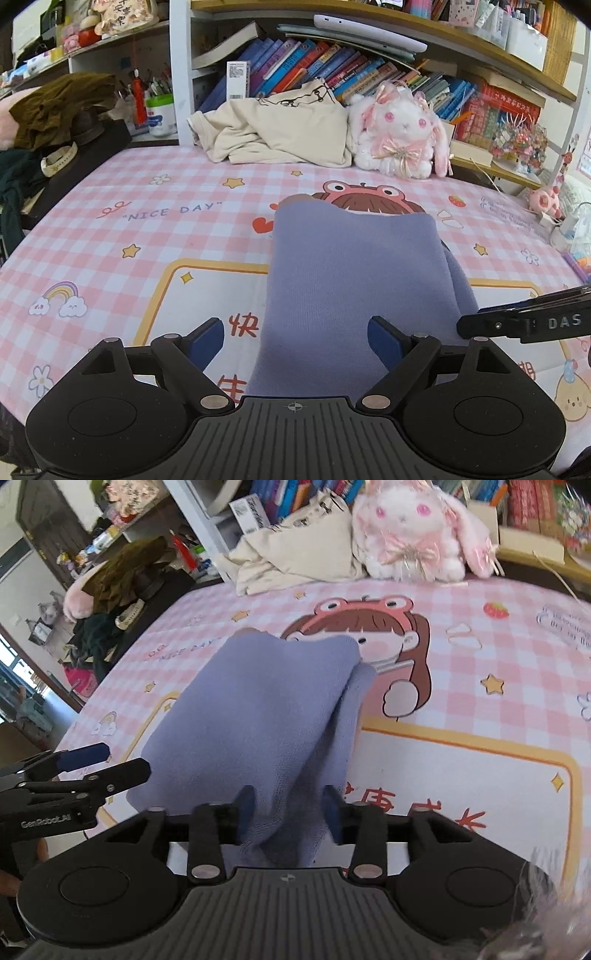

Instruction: Fold clothes

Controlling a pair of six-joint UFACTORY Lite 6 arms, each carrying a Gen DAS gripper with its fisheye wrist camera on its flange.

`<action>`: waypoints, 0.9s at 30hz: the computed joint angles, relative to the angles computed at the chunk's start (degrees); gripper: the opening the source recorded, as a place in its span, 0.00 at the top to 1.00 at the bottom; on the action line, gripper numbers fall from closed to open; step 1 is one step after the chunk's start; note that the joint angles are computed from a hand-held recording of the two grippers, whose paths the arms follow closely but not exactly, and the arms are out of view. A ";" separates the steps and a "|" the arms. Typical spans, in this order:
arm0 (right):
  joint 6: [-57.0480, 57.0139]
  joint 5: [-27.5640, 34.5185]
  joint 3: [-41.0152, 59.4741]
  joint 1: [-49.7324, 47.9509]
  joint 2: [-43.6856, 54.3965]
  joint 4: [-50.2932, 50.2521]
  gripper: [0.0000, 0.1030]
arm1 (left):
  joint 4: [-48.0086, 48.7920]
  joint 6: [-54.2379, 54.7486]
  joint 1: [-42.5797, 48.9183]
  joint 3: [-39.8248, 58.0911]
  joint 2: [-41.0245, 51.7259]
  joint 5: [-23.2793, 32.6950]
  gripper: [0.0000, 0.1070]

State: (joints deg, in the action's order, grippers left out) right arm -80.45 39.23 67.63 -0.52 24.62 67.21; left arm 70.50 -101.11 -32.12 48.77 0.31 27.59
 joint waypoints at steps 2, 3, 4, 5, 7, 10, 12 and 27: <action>-2.18 0.43 -0.85 -0.81 -0.80 0.51 0.53 | -0.72 -0.03 -1.04 0.98 0.76 0.93 0.18; -2.88 0.77 -1.00 -1.26 -0.91 0.49 0.51 | -1.19 0.16 -1.59 1.57 1.21 1.43 0.18; -3.56 1.11 -1.13 -1.71 -1.01 0.46 0.50 | -1.69 0.37 -2.17 2.16 1.67 1.97 0.18; -3.47 1.61 -0.93 -2.28 -0.75 0.09 0.49 | -2.31 0.71 -2.82 2.90 2.25 2.65 0.18; -3.23 2.62 -0.46 -3.39 -0.17 -0.69 0.45 | -3.61 1.33 -3.87 4.40 3.45 3.98 0.18; -0.26 4.17 1.41 -4.88 1.16 -3.11 0.38 | -6.64 3.01 -4.47 6.61 5.19 5.16 0.17; 1.10 5.41 2.42 -5.63 1.93 -4.33 0.36 | -7.94 3.50 -4.58 7.40 5.84 5.61 0.17; 13.74 7.95 5.41 -5.01 4.21 -4.81 0.33 | -11.62 12.97 6.00 5.33 5.54 -9.16 0.17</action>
